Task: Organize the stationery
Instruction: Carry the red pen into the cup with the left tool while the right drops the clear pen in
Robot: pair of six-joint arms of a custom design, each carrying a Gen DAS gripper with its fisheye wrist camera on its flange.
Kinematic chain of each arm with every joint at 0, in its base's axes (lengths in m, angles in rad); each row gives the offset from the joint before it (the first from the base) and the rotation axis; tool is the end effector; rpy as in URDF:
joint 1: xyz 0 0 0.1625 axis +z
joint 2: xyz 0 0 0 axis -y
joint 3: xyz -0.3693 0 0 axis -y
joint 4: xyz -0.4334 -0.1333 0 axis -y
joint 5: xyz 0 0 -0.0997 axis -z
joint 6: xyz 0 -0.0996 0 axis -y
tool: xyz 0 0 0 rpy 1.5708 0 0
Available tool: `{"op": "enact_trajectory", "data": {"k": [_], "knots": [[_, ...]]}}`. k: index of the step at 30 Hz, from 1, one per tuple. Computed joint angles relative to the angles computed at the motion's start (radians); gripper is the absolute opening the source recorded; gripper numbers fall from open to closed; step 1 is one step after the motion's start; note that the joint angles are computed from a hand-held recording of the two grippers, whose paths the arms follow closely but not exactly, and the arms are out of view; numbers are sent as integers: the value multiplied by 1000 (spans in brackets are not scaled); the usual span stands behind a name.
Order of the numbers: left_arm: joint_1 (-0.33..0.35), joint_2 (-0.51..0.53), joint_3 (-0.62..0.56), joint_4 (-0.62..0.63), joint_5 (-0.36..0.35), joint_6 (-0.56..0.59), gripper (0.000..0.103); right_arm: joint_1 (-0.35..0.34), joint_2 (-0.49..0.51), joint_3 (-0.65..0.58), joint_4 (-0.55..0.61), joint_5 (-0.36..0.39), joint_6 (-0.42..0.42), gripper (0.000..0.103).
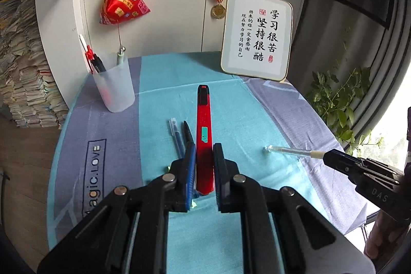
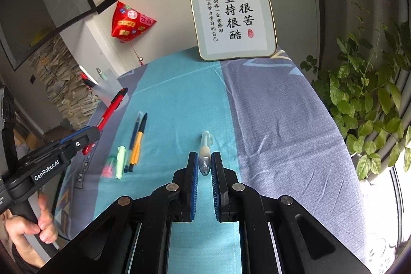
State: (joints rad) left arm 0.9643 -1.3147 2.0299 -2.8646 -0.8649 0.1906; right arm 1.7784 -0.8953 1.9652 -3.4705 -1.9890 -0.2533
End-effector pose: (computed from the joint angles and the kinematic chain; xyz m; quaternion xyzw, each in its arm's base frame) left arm -0.1484 -0.5612 0.2266 0.2581 0.8671 -0.3303 0.2689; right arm 0.2091 -0.5420 0.0827 0.1230 -0.8907 0.3899 0.1989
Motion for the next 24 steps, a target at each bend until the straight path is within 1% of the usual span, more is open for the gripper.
{"op": "enact_trajectory", "data": {"k": [2, 5, 8, 12, 15, 17, 21, 24], "knots": [[-13, -15, 12, -27, 16, 28, 11, 12, 0, -5, 4, 1, -2, 11], [-13, -47, 17, -14, -1, 28, 11, 34, 6, -18, 4, -9, -10, 11], [-16, -70, 23, -21, 10, 42, 11, 53, 12, -31, 8, -10, -18, 11], [-6, -109, 20, 26, -15, 43, 11, 80, 23, -52, 11, -19, -34, 11], [-6, -131, 26, 26, -2, 63, 11, 98, 28, -69, 15, -20, -43, 11], [0, -146, 21, 49, -16, 58, 11, 110, 32, -83, 23, -21, -50, 11], [6, -161, 12, 55, -7, 77, 11, 136, 47, -130, 53, -14, -64, 11], [23, -166, -11, 86, -29, 71, 11, 155, 64, -180, 85, 3, -75, 11]]}}
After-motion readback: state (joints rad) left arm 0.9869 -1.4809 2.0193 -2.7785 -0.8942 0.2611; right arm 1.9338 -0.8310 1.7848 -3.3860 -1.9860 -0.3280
